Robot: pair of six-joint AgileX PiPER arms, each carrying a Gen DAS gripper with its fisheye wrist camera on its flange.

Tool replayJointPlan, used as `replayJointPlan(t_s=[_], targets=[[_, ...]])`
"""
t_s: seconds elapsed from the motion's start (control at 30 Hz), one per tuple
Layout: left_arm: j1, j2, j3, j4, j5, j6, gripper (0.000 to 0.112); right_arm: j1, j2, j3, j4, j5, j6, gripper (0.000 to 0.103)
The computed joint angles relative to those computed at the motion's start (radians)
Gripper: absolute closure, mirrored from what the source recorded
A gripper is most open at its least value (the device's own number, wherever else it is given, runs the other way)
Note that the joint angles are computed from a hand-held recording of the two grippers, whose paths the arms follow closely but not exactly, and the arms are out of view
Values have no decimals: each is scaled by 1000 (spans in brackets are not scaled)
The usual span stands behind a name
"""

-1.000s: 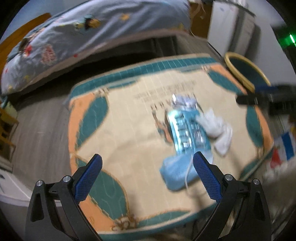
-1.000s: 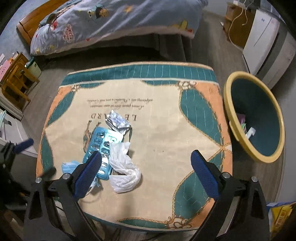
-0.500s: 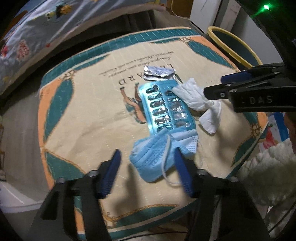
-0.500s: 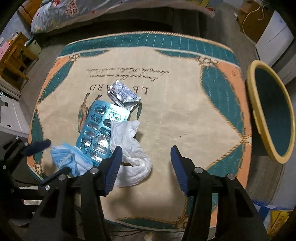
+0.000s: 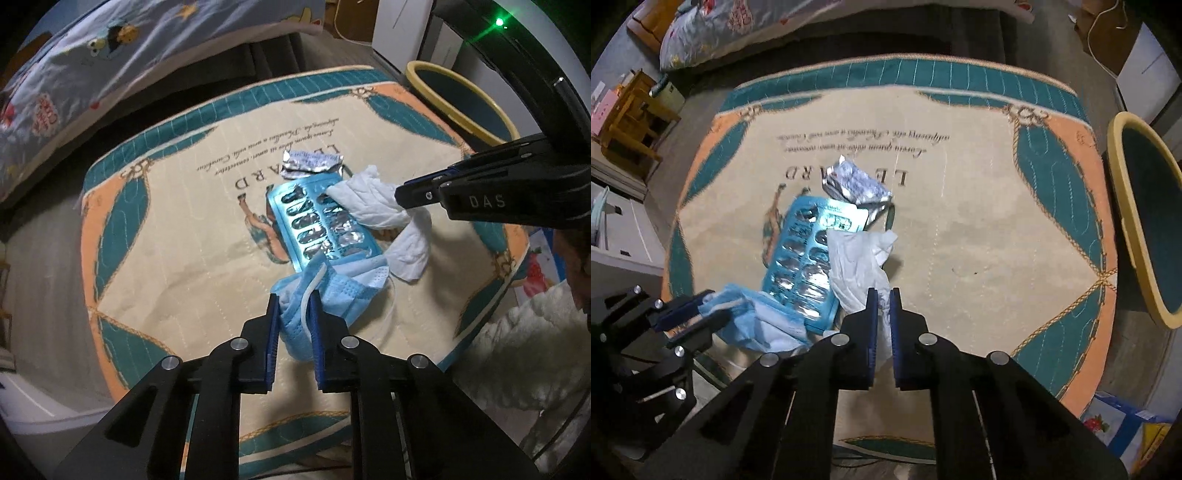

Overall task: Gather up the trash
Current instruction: 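Grasp the blue face mask with the left gripper while the right gripper grasps the white tissue, then carry the blue mask and white tissue over the wastebasket with both grippers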

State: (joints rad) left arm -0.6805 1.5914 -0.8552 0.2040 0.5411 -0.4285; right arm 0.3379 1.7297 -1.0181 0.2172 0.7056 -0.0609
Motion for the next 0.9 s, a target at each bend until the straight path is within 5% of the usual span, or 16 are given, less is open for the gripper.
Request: replayJointPlan(t_s=[0.27,0.6,0.9], targets=[[-32,-86,-91,43,72,-22,96,-99,-112,-24,80,29,-60,98],[-83,-61,-407,90,299,57,96,-266,-238,-174,57,159,-208,98],[-124,73,-544,119,223,-16,96,-453,-228,-131,169,131,-338,98]])
